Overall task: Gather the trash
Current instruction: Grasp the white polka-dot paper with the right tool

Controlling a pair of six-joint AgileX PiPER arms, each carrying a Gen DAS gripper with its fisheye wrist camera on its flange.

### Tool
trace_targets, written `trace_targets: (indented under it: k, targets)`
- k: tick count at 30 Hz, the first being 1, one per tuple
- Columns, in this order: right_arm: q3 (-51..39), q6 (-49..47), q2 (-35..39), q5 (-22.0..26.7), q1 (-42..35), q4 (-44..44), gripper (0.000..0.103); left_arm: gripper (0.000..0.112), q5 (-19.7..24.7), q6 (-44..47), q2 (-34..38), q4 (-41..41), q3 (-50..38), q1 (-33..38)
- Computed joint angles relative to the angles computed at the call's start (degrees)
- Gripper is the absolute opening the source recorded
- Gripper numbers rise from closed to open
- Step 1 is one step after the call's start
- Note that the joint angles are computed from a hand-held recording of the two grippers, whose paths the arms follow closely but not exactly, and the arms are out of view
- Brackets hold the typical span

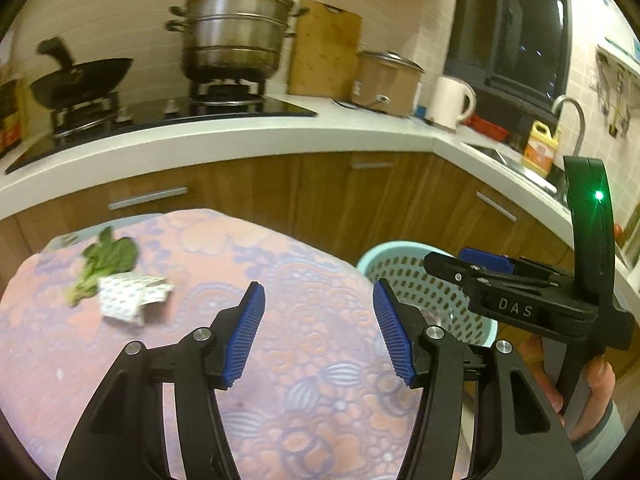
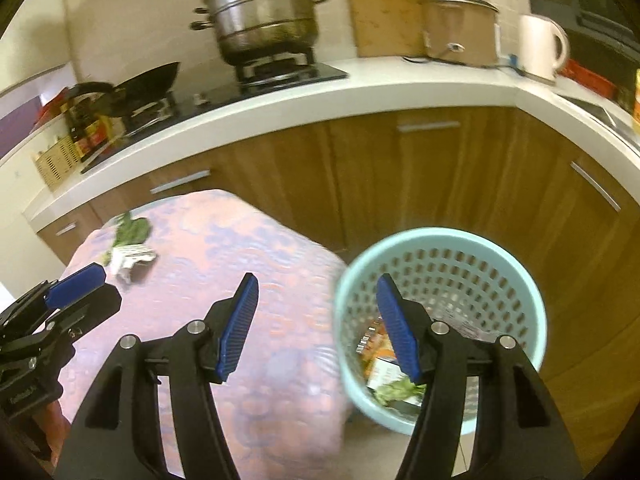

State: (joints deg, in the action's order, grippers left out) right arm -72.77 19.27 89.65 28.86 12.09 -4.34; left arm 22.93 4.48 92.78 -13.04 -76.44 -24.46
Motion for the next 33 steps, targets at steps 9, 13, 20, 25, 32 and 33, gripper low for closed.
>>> trace_targets:
  k: [9,13,20,25,32,33]
  targets:
    - [-5.28,5.98,3.94,0.75,8.67,-4.9,0.058,0.059,0.48,17.81,-4.84,-18.8,5.51,12.08]
    - [-6.85,8.27,6.66,-0.08,12.32,-6.23,0.058,0.059,0.87,23.86,-6.72,-24.64,8.76,16.42]
    - [-9.45,14.77,11.69,0.82,19.07,-12.61,0.058,0.059,-3.25,25.55,-10.08,-24.94,17.23,21.0]
    - [-11.86,18.56,14.46,1.7,21.84,-16.83,0.058,0.06,-2.24,28.18,-9.37,-25.14,17.82,24.82]
    - [-14.84,19.04,17.47,2.61,23.67,-19.53,0.058,0.062,4.15,27.85,-3.02,-19.14,8.59,29.95]
    - [-15.55,18.1,17.86,2.88,23.75,-18.89,0.058,0.062,5.03,28.68,-1.94,-20.26,7.0,30.85]
